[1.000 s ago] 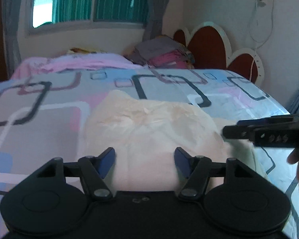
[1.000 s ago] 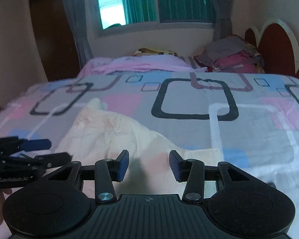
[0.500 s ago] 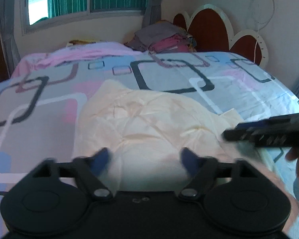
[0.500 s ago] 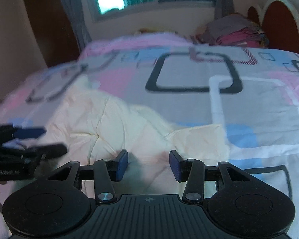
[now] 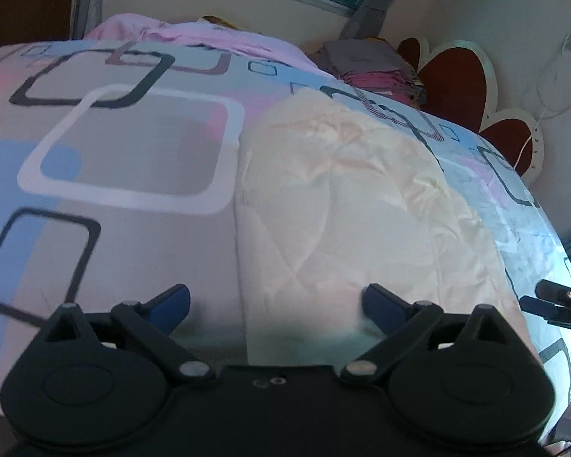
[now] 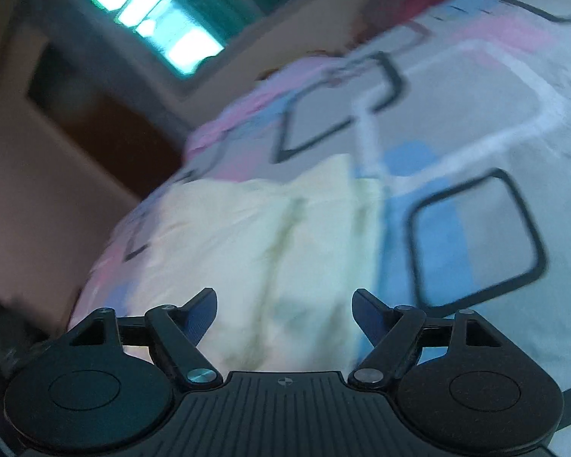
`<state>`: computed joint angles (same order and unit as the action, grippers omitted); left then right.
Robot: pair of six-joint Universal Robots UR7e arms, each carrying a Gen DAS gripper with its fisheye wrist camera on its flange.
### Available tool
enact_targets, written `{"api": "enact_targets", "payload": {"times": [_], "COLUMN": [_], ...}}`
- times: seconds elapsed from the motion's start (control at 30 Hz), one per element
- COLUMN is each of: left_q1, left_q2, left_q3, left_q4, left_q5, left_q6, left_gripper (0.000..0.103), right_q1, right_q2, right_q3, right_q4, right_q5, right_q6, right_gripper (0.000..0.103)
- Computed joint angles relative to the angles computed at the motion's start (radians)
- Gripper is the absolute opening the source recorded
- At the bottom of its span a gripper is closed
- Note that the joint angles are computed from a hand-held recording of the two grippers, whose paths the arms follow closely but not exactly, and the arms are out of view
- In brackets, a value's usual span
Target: Fold large clothes
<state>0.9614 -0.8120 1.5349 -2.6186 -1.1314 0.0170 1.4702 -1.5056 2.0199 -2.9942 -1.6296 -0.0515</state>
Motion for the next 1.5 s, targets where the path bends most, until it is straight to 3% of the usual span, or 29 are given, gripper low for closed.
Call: {"api": "enact_targets", "payload": {"times": [0.07, 0.17, 0.2, 0.37, 0.4, 0.43, 0.57, 0.67, 0.77, 0.83, 1.1, 1.23, 1.37, 1.5], "left_q1": [-0.002, -0.001, 0.0, -0.011, -0.012, -0.011, -0.002, 0.027, 0.064, 0.08, 0.105, 0.117, 0.121, 0.126], "left_q2": [0.0, -0.002, -0.004, -0.026, -0.029, -0.03, -0.025, -0.014, -0.001, 0.007, 0.021, 0.028, 0.032, 0.035], "left_q3": [0.008, 0.027, 0.028, 0.058, 0.064, 0.066, 0.063, 0.034, -0.002, -0.016, -0.027, -0.043, -0.059, -0.069], "left_q4": [0.003, -0.008, -0.001, -0.029, -0.033, -0.033, -0.033, -0.008, 0.034, 0.05, 0.053, 0.068, 0.084, 0.099], "left_q5": [0.003, -0.001, -0.004, 0.005, 0.002, 0.0, -0.031, -0.116, -0.222, -0.267, -0.322, -0.344, -0.35, -0.362], "left_q6": [-0.003, -0.016, -0.022, 0.015, 0.017, 0.016, -0.02, -0.063, -0.126, -0.138, -0.146, -0.152, -0.138, -0.132], "left_gripper": [0.098, 0.099, 0.099, 0.099, 0.099, 0.1, 0.1, 0.1, 0.098, 0.097, 0.095, 0.096, 0.095, 0.095], "right_q1": [0.019, 0.072, 0.08, 0.023, -0.001, -0.034, -0.14, -0.182, -0.182, -0.163, -0.066, -0.072, -0.142, -0.149], "right_q2": [0.009, 0.062, 0.065, -0.013, -0.024, -0.035, -0.039, -0.013, 0.005, 0.015, 0.086, 0.097, 0.08, 0.099], "right_q3": [0.002, -0.015, -0.008, 0.052, 0.056, 0.065, 0.061, 0.072, 0.067, 0.047, -0.048, -0.065, -0.059, -0.082], "right_q4": [0.039, 0.116, 0.103, 0.015, 0.017, 0.014, 0.059, 0.019, 0.001, 0.031, 0.14, 0.166, 0.144, 0.175], "right_q5": [-0.012, -0.202, -0.224, -0.076, -0.044, 0.009, 0.202, 0.289, 0.305, 0.274, 0.092, 0.116, 0.257, 0.277], "right_q6": [-0.038, -0.101, -0.098, 0.008, 0.042, 0.079, 0.22, 0.268, 0.244, 0.214, 0.108, 0.114, 0.194, 0.177], "right_gripper": [0.077, 0.077, 0.077, 0.078, 0.083, 0.102, 0.103, 0.103, 0.103, 0.103, 0.103, 0.103, 0.103, 0.103]}}
